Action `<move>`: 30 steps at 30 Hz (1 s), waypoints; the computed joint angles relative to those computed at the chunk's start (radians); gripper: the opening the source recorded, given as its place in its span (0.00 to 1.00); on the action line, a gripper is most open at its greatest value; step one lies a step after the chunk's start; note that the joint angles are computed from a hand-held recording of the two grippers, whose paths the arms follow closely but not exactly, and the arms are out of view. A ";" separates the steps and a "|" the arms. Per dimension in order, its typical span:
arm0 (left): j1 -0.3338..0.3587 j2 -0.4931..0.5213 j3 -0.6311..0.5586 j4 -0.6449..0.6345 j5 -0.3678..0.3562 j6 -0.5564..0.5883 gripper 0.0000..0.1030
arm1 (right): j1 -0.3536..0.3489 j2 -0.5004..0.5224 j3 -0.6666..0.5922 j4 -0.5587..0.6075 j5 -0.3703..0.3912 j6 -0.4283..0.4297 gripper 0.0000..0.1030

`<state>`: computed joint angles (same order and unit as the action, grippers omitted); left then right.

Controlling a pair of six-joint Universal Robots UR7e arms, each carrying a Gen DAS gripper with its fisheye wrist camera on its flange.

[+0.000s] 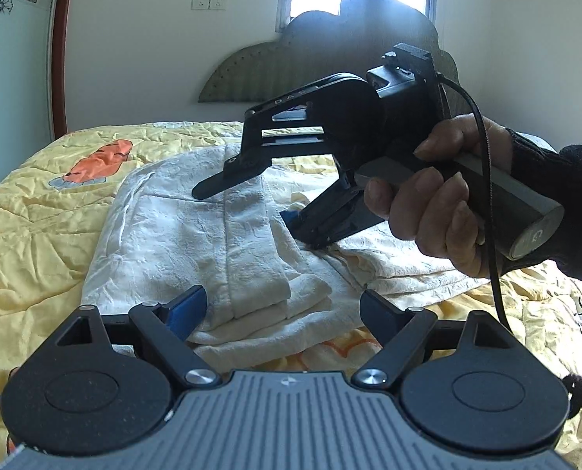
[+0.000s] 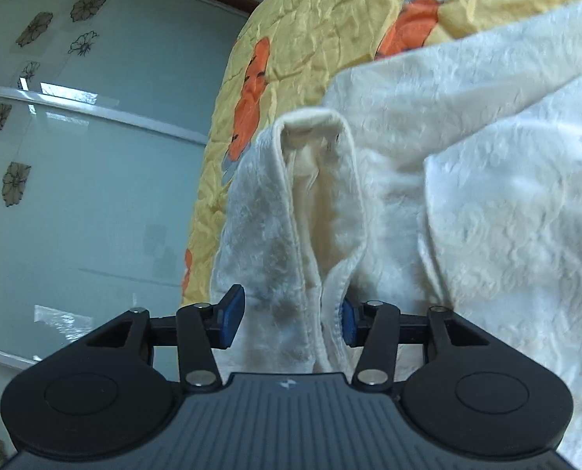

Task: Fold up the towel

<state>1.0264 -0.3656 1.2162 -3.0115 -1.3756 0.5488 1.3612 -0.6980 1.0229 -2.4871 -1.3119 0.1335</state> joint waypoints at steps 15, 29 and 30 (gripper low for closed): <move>-0.006 -0.089 0.162 -0.215 -0.117 -0.033 0.88 | 0.017 -0.110 0.074 -0.001 0.062 -0.231 0.10; -0.046 -0.001 0.040 -0.054 -0.214 -0.024 0.90 | -0.097 -0.416 0.252 0.060 -0.242 -0.341 0.11; -0.051 0.021 0.008 -0.012 -0.220 -0.018 0.90 | -0.114 -0.412 0.260 0.059 -0.258 -0.318 0.12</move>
